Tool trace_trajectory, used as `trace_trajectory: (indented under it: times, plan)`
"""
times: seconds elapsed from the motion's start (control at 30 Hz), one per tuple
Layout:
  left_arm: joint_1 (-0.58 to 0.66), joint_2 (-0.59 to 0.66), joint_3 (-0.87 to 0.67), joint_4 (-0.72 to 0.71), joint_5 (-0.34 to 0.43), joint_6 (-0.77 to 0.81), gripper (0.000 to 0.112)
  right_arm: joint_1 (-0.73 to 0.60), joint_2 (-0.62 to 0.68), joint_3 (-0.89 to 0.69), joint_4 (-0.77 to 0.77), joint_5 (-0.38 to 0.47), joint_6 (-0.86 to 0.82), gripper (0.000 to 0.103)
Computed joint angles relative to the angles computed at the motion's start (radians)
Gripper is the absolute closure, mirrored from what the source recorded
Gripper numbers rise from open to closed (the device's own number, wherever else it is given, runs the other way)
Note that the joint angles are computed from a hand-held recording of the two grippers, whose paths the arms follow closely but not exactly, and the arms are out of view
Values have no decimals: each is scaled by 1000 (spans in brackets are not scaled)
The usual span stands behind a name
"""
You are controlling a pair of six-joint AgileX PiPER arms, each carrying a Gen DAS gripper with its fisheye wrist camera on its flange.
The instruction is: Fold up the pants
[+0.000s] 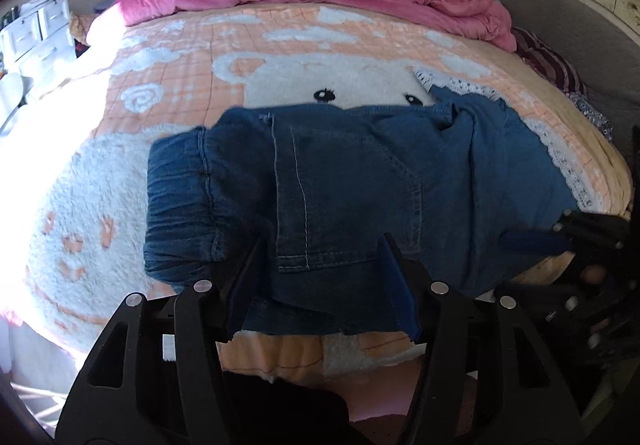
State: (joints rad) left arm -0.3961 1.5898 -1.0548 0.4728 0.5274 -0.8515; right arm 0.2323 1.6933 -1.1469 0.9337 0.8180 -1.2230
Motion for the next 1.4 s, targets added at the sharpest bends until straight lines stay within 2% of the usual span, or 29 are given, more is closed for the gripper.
trace_trajectory:
  times: [0.13,0.27,0.33,0.43,0.53,0.63,0.7,0.8,0.87,0.93,1.07,1.13,1.27,1.33,1.4]
  plan:
    - [23,-16,78,-20,-87,-9,62,-12,-3,-18,11,-52,28,58]
    - [48,-25,109,-70,-145,25,62,25,40,-78,-15,-81,103,48]
    - [40,-23,110,-36,-144,-7,62,52,81,-123,-76,-90,190,44]
    - [34,-21,115,3,-153,-49,62,87,144,-163,-206,-110,332,43]
    - [30,-27,111,16,-147,-71,62,88,127,-120,-173,-146,247,43]
    - [23,-63,104,-10,-115,-70,62,4,118,-129,-31,-41,168,44]
    - [9,-111,107,-26,-98,-54,62,-55,96,-134,20,-2,147,43]
    - [-50,-153,80,53,-41,-101,62,-131,60,-130,11,-34,162,36]
    - [-74,-151,45,27,-39,-66,62,-182,56,-134,23,-32,173,36]
    - [-76,-113,-2,-114,-83,85,62,-221,54,-134,27,-41,183,36]
    - [-67,40,-147,-417,-89,400,62,-265,74,-161,28,-48,210,36]
    - [-58,133,-240,-570,-58,545,62,-277,80,-174,24,-50,222,36]
    - [-58,294,-421,-588,7,571,69,-288,98,-219,3,-47,239,35]
    - [-67,366,-511,-477,67,454,69,-278,116,-262,-25,-46,262,35]
    - [-74,403,-543,-455,60,376,69,-259,137,-306,-53,-48,283,35]
